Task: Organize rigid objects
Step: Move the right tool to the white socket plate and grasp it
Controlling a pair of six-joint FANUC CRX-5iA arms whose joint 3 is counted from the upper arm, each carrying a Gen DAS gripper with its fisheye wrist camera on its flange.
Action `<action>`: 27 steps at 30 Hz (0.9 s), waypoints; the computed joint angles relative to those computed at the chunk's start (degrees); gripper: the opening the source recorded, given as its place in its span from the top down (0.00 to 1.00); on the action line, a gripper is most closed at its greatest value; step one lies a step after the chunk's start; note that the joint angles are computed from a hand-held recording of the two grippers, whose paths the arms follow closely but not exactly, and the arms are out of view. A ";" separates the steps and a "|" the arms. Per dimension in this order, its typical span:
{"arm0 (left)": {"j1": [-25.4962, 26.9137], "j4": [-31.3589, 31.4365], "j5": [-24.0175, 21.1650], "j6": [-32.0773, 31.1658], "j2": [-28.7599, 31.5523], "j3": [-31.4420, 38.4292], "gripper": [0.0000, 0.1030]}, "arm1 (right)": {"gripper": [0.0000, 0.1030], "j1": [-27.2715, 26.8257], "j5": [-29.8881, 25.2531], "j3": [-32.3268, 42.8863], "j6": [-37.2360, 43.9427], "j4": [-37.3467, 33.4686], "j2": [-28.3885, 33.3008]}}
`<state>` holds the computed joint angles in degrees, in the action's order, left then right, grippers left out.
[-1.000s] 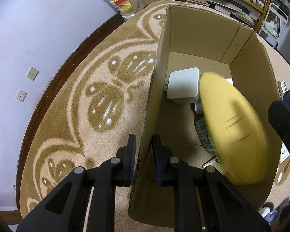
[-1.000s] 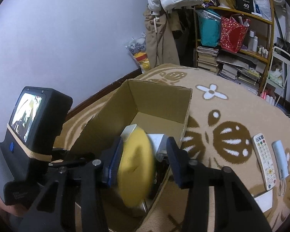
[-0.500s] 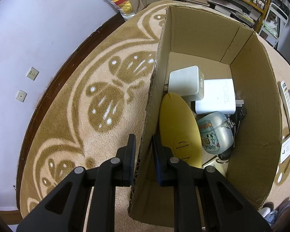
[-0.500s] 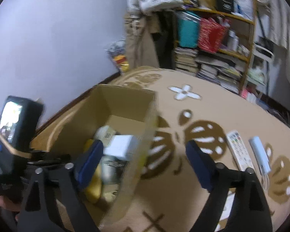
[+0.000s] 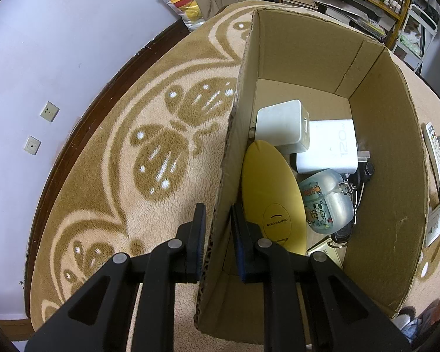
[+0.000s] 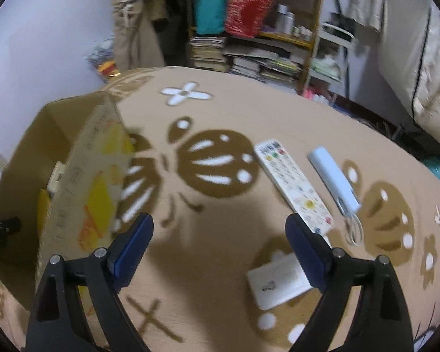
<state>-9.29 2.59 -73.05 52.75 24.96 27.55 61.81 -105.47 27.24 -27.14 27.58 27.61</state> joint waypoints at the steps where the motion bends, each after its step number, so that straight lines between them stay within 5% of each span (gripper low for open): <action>1: 0.00 -0.03 0.08 -0.04 0.00 -0.03 0.83 | 0.07 0.10 -0.35 -0.45 -0.92 -0.57 -0.30; 13: -0.21 -0.39 0.27 0.19 -0.21 -0.23 0.83 | 0.07 -0.39 0.54 -7.79 -14.89 -13.37 -6.03; 18: -0.21 -0.45 0.25 0.16 -0.17 -0.15 0.83 | 0.07 -0.56 5.46 -12.28 -19.23 -15.73 -8.99; 27: -0.21 -0.50 0.29 0.08 -0.21 -0.17 0.83 | 0.07 -1.55 5.10 -11.89 -19.49 -17.85 -7.91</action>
<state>-9.50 2.08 -72.76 52.84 24.75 27.39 60.27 -100.37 15.34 -46.63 9.73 19.69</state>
